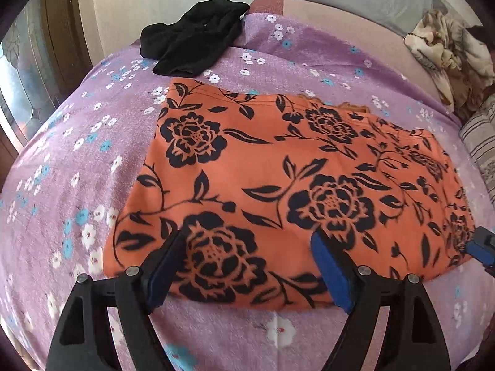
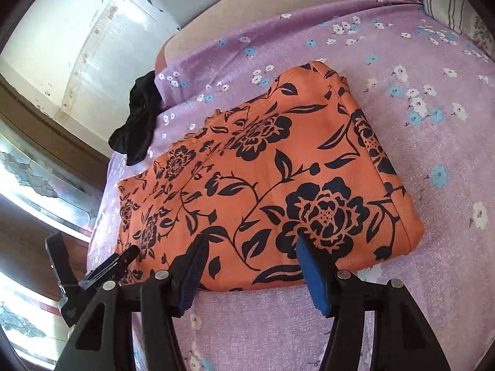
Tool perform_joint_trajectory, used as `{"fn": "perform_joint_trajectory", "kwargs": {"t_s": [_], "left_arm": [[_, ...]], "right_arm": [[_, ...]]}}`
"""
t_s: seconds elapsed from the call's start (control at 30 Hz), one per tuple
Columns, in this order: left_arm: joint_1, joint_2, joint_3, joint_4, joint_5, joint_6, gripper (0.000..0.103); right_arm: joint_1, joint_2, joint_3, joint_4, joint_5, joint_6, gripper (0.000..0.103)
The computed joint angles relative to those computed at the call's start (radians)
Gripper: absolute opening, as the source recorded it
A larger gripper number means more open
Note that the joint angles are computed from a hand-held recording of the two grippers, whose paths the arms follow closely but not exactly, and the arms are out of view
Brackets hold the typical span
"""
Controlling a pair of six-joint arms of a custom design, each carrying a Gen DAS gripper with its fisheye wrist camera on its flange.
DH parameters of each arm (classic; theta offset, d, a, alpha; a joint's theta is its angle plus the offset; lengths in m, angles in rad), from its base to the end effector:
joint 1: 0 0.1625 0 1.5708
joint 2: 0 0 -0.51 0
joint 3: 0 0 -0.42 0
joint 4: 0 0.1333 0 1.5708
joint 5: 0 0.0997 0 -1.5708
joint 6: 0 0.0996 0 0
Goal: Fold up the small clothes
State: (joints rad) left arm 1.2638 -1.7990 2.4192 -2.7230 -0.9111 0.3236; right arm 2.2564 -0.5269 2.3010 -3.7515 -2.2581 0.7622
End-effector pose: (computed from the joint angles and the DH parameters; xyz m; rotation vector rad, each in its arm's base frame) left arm 0.0788 -0.3945 0.3979 0.5327 2.3566 -0.6486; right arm 0.3569 -0.3256 -0.0237 -0.3016 -2.6830 1.0540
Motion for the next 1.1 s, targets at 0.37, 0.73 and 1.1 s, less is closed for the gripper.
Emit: {"fn": "perform_joint_trajectory", "kwargs": {"t_s": [0.37,0.73,1.1], "left_arm": [[-0.058,-0.194,0.062,0.196,-0.116,-0.077,0.083],[0.127,-0.064,-0.065,0.294,-0.306,-0.239,0.083],[0.277,0.059,-0.172,0.206,-0.542,-0.349,0.085]], "right_arm": [[0.004,0.047,0.105,-0.265,0.144,0.143,0.068],[-0.104,0.154,0.15,-0.531,0.274,0.254,0.071],[-0.227,0.202,0.13,-0.706,0.346,0.227,0.071]]}}
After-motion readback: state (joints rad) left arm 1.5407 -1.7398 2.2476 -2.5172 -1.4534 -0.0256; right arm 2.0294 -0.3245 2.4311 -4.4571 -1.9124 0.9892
